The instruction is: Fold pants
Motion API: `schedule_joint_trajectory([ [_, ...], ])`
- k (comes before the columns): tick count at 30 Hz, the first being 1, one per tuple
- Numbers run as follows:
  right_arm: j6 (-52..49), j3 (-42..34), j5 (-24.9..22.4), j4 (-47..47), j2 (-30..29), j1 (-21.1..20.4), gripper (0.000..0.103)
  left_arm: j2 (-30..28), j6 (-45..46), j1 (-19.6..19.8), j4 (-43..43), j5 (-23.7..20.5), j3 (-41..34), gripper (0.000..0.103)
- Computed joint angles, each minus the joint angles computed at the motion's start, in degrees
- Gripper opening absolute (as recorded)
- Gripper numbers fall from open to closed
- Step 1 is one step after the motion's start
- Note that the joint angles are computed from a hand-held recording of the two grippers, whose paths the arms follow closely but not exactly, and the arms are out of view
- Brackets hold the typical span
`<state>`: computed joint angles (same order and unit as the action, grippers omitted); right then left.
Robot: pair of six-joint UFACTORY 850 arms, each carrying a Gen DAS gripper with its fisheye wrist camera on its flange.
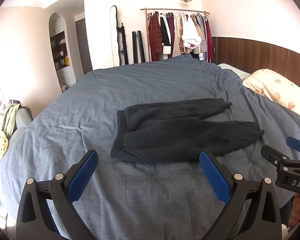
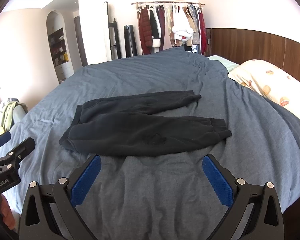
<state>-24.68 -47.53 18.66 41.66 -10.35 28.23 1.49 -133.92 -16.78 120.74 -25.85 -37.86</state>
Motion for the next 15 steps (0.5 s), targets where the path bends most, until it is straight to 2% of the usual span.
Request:
schedule_joint_trajectory([
  [15,0.21,0.09,0.13,-0.15,0.02,0.06,0.103,0.05,0.01,-0.08,-0.17,0.0,0.07,0.103],
])
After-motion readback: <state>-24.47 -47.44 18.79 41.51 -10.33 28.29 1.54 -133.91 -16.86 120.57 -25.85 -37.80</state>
